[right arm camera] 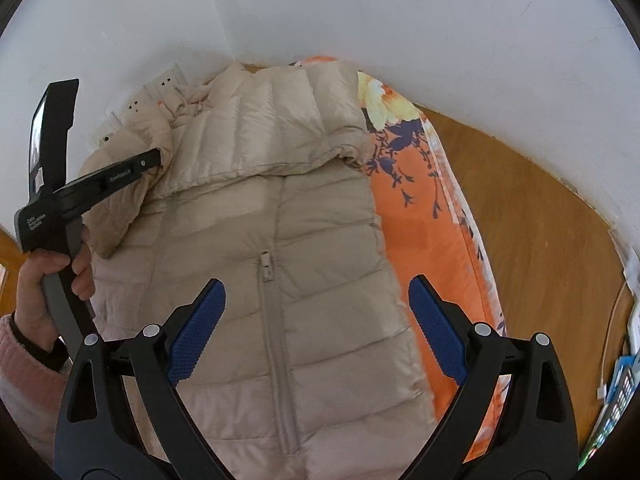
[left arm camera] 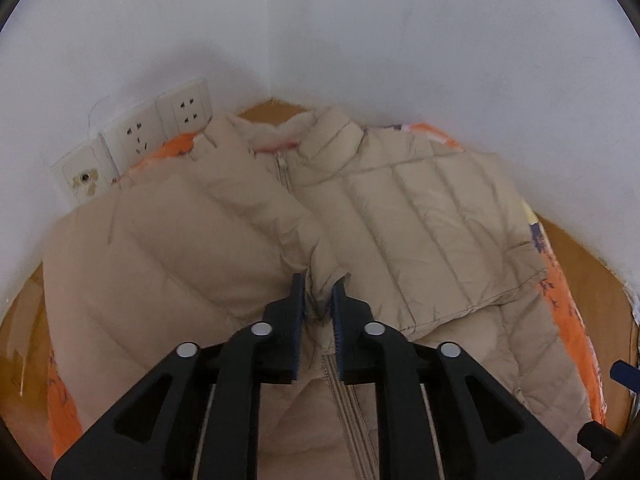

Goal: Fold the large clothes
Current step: 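Grasp the other sleeve with the left tool and fold it across the body, then open the left tool to release the sleeve on the jacket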

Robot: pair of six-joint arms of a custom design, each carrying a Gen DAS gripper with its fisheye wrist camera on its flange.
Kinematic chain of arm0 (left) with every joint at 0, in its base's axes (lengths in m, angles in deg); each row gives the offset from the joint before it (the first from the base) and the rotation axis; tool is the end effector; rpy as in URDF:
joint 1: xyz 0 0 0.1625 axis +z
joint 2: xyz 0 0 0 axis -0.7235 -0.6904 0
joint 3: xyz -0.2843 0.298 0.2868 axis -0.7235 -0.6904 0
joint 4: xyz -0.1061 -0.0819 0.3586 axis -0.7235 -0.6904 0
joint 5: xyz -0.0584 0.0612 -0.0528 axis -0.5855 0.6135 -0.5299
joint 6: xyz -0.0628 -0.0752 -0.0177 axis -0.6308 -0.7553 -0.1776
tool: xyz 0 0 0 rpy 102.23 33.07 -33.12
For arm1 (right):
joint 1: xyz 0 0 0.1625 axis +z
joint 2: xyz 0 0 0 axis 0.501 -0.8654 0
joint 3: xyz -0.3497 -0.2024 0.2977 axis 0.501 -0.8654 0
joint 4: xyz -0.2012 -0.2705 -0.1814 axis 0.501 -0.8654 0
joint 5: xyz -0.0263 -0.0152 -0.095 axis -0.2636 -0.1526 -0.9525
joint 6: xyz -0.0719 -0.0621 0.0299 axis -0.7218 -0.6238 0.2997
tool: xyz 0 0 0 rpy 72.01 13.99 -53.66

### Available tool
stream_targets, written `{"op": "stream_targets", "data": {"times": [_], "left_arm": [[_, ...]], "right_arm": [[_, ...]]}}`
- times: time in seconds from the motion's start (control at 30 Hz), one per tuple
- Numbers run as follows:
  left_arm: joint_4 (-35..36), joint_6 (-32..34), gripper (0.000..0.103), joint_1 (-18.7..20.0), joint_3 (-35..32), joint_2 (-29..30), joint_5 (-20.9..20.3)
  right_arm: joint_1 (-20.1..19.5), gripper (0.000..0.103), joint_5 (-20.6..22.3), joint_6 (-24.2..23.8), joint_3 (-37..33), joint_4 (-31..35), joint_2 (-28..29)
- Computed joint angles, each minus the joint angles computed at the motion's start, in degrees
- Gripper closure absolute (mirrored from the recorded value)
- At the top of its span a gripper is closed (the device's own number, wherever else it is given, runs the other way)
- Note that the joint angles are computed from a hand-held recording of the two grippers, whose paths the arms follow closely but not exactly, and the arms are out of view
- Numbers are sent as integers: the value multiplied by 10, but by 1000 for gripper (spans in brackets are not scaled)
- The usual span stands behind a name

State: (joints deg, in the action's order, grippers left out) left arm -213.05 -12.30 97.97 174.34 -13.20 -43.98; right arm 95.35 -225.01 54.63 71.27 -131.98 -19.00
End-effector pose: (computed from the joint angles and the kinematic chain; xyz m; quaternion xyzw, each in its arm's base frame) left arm -0.1996 -0.5563 0.1482 0.3510 0.8757 -0.2277 0.2410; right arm 0.2953 -0.3266 0.1762 -0.0901 -0.8799 0.3378 0.3217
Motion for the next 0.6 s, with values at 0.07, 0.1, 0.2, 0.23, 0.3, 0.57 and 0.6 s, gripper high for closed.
{"op": "stream_targets", "data": {"times": [0.07, 0.1, 0.2, 0.23, 0.3, 0.57, 0.6], "left_arm": [[2, -14, 63, -6, 3, -4, 14], [5, -20, 54, -8, 5, -8, 14], [20, -42, 39, -16, 15, -27, 9], [25, -44, 36, -19, 17, -31, 10], [33, -50, 33, -25, 26, -48, 18], [63, -55, 25, -23, 57, -125, 44], [71, -59, 25, -20, 58, -133, 48]], "right_arm": [[-8, 11, 8, -18, 5, -14, -3], [-13, 11, 12, -30, 8, -24, -4], [-22, 11, 20, -56, 9, -52, -2], [-25, 11, 24, -63, 9, -61, -1], [-28, 11, 34, -78, 6, -79, 3], [-17, 11, 54, -132, -36, -88, 32], [-15, 11, 55, -136, -42, -85, 36]]}}
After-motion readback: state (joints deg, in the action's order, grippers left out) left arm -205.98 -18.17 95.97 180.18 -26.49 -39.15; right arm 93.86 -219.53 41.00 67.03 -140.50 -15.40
